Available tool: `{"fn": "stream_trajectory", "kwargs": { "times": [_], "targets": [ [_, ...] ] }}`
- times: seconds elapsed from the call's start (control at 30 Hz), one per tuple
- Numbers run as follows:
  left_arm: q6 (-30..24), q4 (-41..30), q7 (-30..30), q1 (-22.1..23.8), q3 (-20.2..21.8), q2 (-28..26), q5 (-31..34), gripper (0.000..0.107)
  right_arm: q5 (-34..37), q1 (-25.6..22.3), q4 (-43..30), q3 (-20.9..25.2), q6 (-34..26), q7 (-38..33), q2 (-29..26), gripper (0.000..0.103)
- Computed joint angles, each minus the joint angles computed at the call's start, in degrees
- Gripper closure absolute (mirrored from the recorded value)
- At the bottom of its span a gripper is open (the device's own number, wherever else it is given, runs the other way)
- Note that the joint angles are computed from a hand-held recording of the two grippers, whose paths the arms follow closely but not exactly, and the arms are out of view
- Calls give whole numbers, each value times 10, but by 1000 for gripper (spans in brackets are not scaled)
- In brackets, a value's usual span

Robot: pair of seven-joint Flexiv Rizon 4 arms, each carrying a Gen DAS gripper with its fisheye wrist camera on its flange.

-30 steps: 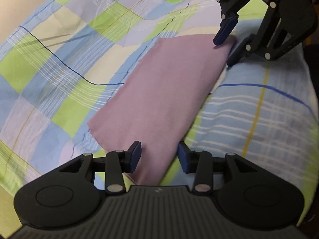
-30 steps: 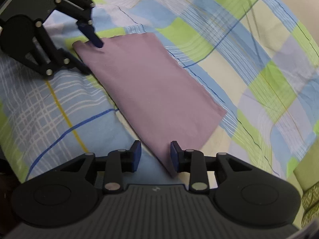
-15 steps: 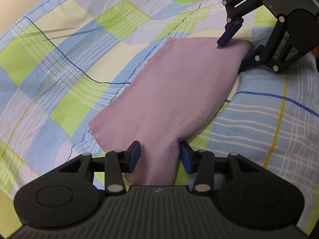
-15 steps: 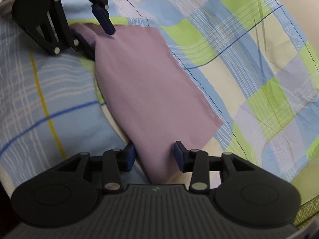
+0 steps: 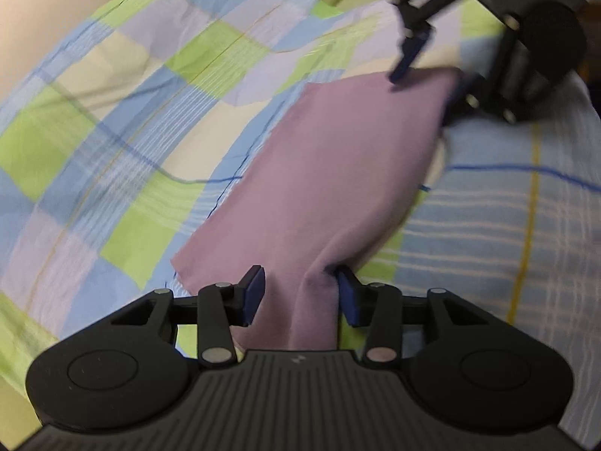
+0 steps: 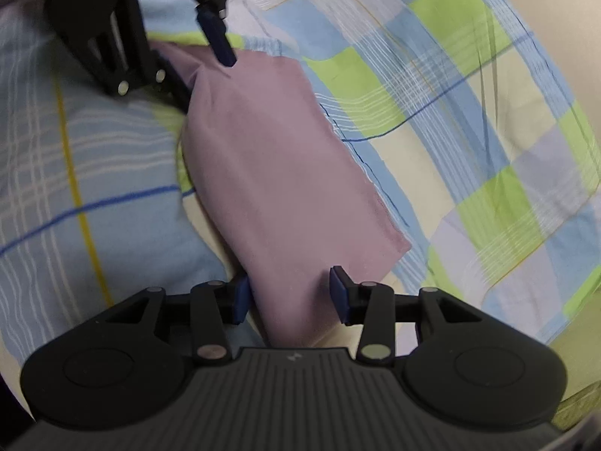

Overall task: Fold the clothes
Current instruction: 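Grasp the folded top's end with the right gripper while the left gripper grasps the other end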

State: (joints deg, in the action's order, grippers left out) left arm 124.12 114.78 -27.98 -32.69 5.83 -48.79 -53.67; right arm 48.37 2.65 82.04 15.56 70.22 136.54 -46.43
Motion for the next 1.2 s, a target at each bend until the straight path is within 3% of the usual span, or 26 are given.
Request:
{"fn": "stream_trajectory", "kwargs": {
  "times": [0.27, 0.5, 0.77, 0.83, 0.93, 1.03, 1.2],
  "targets": [
    [0, -20, 82, -32, 28, -23, -25, 62, -11, 5, 6, 2, 17, -38, 0, 68],
    [26, -12, 155, -30, 13, -25, -51, 62, -16, 7, 1, 3, 26, -55, -5, 69],
    [49, -38, 279, -37, -7, -43, -107, 76, -16, 6, 5, 14, 50, -98, -10, 72],
    [58, -32, 289, -29, -20, -40, -109, 84, -16, 7, 5, 13, 51, -101, -9, 73],
    [64, -28, 297, -12, -44, -35, -117, 99, -24, 13, 7, 1, 52, -90, -8, 85],
    [64, -32, 310, -1, -61, -30, -132, 102, -31, 19, 14, -5, 56, -84, -8, 94],
    [99, 11, 252, 15, -75, 0, -81, 104, -5, -11, 22, 26, 57, -101, 12, 96]
  ]
}}
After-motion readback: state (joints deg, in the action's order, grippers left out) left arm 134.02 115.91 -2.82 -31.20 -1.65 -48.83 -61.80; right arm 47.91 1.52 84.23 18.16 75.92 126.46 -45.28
